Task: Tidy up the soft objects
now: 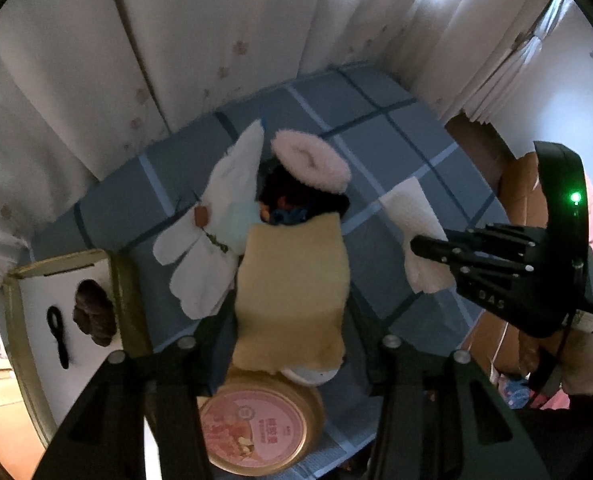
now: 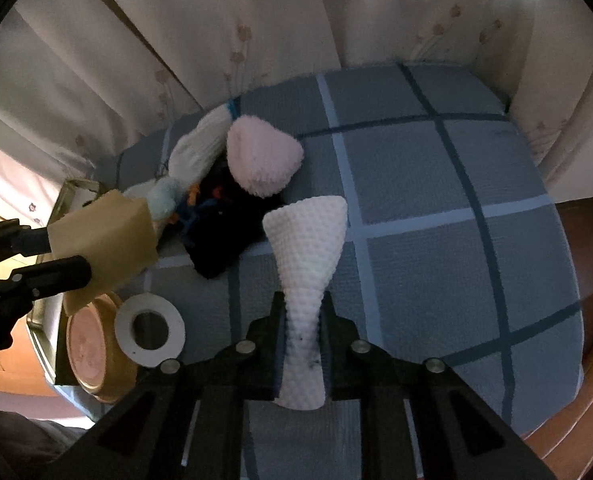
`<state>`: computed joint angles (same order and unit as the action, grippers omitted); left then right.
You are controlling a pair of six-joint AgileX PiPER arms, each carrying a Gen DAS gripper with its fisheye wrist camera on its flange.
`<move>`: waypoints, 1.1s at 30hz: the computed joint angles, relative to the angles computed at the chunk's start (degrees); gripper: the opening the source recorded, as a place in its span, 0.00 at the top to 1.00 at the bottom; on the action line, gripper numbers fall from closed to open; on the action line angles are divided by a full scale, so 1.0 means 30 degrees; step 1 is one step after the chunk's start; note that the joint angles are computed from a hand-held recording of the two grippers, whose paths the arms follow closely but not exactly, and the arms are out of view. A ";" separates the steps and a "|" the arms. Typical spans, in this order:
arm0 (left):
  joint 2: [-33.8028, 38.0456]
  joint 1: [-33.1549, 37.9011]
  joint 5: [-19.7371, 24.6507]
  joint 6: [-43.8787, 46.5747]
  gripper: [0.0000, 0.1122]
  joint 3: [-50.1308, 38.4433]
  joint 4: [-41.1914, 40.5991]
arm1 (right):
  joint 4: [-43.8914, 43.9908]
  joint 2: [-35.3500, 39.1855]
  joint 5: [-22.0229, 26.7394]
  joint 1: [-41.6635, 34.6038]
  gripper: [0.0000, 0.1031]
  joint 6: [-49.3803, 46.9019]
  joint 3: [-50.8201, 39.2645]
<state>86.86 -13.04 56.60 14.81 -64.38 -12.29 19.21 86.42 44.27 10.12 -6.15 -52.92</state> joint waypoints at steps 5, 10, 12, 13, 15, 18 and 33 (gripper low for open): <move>-0.0955 0.0408 -0.0197 0.0225 0.58 -0.0256 -0.0093 | -0.0444 -0.1034 0.0393 0.0061 0.85 0.0699 -0.0497; -0.1442 0.0733 -0.0555 0.0433 0.58 -0.0451 -0.0208 | -0.0826 -0.1645 0.0540 0.0359 0.85 0.1289 -0.1247; -0.1646 0.0956 -0.0624 0.0669 0.58 -0.0437 -0.0309 | -0.1087 -0.1729 0.0517 0.0660 0.85 0.1640 -0.1588; -0.1729 0.1130 -0.0624 0.0825 0.58 -0.0469 -0.0391 | -0.1189 -0.1721 0.0502 0.0790 0.85 0.1781 -0.1751; -0.1965 0.1349 -0.0602 0.0929 0.58 -0.0438 -0.0442 | -0.1375 -0.1528 0.0380 0.1112 0.85 0.2093 -0.2135; -0.2242 0.1840 -0.0630 0.1163 0.58 -0.0444 -0.0600 | -0.1595 -0.1681 0.0351 0.1385 0.85 0.2367 -0.2388; -0.3009 0.3865 -0.0499 0.2250 0.58 -0.0229 -0.1359 | -0.2482 -0.1136 0.0428 0.2990 0.85 0.3708 -0.3898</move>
<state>77.83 -1.44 55.11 21.56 -65.07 -16.37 11.77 83.01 45.56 19.09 4.97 -64.61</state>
